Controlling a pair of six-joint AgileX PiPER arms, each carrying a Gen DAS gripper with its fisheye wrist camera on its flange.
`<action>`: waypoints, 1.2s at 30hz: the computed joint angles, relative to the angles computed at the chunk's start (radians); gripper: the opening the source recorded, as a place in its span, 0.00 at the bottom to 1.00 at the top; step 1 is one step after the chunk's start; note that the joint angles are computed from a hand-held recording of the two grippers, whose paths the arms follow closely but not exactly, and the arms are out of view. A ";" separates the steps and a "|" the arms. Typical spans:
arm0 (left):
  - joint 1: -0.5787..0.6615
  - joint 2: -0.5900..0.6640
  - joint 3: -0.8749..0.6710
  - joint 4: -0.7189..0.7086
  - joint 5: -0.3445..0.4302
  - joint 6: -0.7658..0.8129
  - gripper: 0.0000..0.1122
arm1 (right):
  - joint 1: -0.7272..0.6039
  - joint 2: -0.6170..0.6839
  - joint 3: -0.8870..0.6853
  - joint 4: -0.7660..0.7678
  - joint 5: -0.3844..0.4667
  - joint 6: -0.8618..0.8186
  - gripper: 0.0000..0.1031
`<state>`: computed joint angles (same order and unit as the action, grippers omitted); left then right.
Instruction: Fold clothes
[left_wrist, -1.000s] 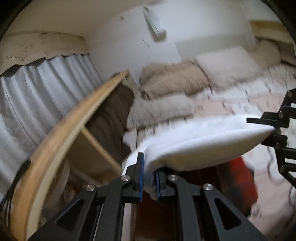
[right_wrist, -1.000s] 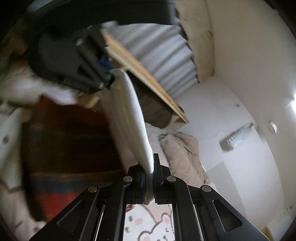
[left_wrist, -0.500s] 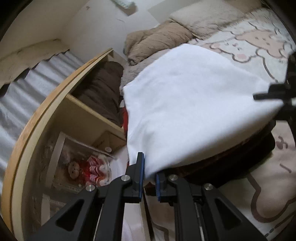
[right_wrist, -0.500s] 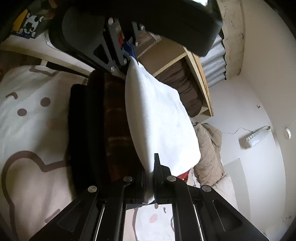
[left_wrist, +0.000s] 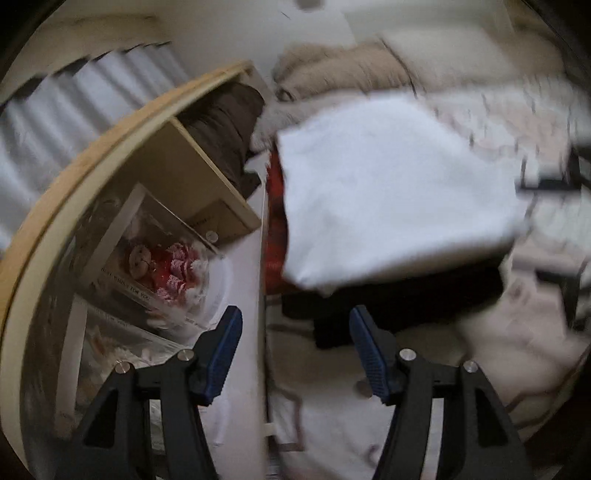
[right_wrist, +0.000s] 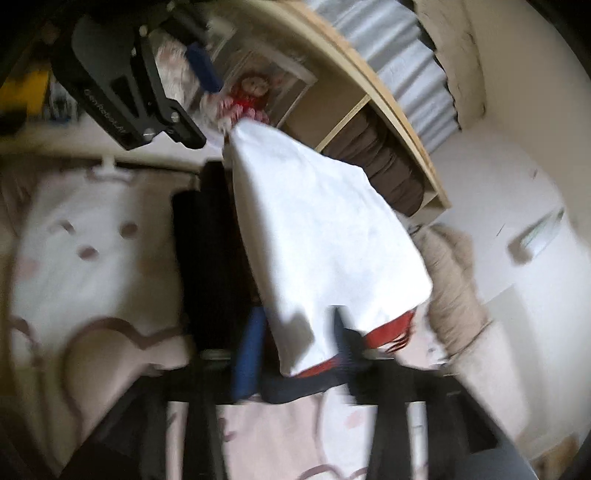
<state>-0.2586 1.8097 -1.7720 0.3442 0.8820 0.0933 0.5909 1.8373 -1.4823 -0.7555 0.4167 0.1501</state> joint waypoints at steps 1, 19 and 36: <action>0.007 -0.005 -0.021 -0.054 0.003 0.004 0.55 | -0.014 -0.045 0.046 0.043 -0.058 -0.012 0.47; -0.073 0.022 -0.069 -0.048 -0.039 -0.540 0.75 | -0.298 -0.191 0.041 1.091 0.186 -0.708 0.50; -0.533 -0.146 -0.005 0.485 0.203 -1.107 0.92 | -0.627 -0.467 0.124 1.227 0.316 -0.769 1.00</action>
<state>-0.7915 1.6636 -1.7772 0.8294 1.0851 -1.0132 -0.0356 1.3706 -1.3585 0.4715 0.7329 -0.6187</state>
